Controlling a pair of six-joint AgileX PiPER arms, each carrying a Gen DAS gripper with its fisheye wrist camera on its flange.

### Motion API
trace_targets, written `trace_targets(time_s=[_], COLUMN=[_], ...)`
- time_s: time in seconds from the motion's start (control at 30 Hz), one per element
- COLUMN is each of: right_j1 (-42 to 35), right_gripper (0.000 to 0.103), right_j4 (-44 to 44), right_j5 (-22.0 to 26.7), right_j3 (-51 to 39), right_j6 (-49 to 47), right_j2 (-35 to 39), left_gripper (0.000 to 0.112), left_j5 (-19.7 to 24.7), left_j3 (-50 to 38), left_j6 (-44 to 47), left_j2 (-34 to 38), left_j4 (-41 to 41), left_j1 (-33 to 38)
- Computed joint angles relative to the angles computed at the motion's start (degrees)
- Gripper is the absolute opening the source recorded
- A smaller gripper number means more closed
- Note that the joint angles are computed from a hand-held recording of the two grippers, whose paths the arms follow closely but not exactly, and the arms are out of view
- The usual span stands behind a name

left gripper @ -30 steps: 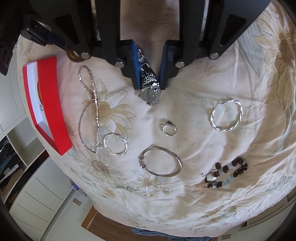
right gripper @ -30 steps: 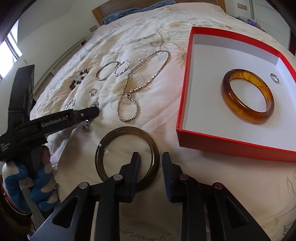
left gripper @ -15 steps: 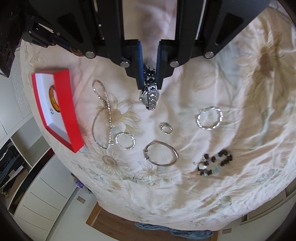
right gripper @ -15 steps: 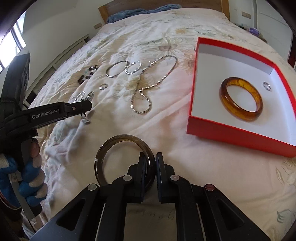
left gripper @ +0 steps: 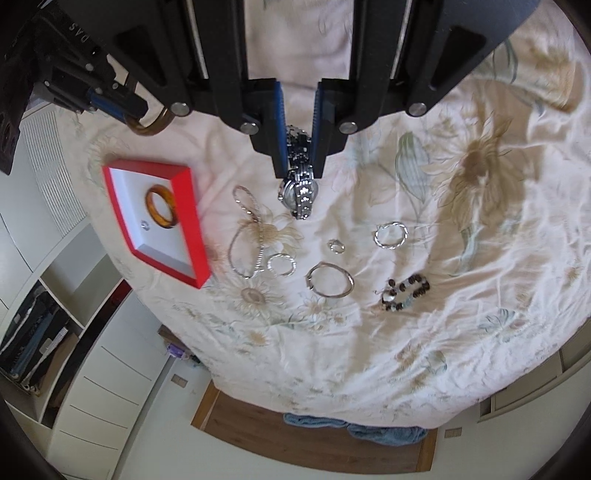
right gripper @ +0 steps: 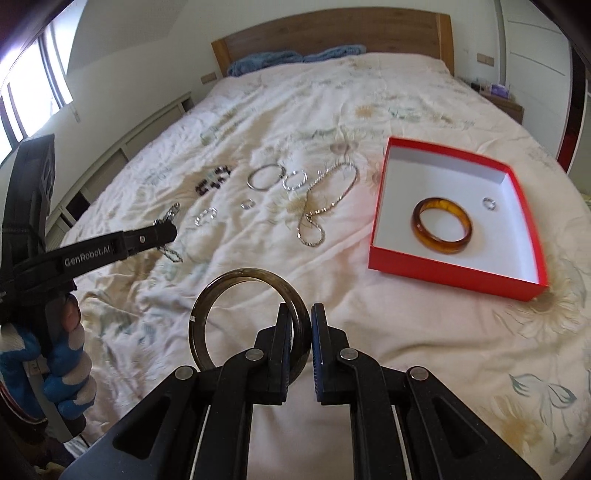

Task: Organize jewelry
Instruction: 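Carry the silver watch and dark brown bangle into the red box and open both tools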

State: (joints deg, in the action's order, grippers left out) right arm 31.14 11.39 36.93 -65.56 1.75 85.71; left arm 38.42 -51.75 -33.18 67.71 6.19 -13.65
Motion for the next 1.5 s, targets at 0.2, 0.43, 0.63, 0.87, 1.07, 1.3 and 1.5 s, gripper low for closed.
trace_targets(time_s=[0.2, 0.43, 0.63, 0.87, 1.07, 1.3, 1.5], right_j1=[-0.1, -2.2, -9.4, -19.7, -26.8, -29.7, -28.7], right_gripper=[0.010, 0.010, 0.010, 0.010, 0.010, 0.010, 0.010], right_j4=[-0.9, 0.1, 5.7, 11.6, 14.6, 13.9, 8.6], right_j5=[0.8, 1.8, 3.2, 5.7, 5.7, 3.4, 3.1], right_j3=[3.6, 6.7, 9.3, 9.6, 6.6, -3.6, -19.2], right_j6=[2.0, 1.4, -4.8, -13.6, -20.2, -22.3, -19.1], right_j2=[-7.9, -15.4, -20.1, -20.4, -15.0, -1.3, 14.4], left_gripper=[0.011, 0.011, 0.011, 0.011, 0.011, 0.011, 0.011], left_j5=[6.4, 13.0, 15.3, 13.0, 9.8, 9.0, 14.1], left_j3=[-1.9, -5.9, -10.0, -15.8, -23.2, -37.7, -56.8], left_j6=[-10.1, -21.0, -24.4, -21.7, -13.5, -1.5, 6.6], left_j2=[-4.2, -4.7, -0.9, 6.8, 16.1, 31.2, 47.2], left_j4=[8.1, 16.9, 19.2, 17.0, 11.9, 4.8, 0.2], left_j1=[-9.1, -21.0, -27.2, -28.8, -26.0, -20.8, -16.2])
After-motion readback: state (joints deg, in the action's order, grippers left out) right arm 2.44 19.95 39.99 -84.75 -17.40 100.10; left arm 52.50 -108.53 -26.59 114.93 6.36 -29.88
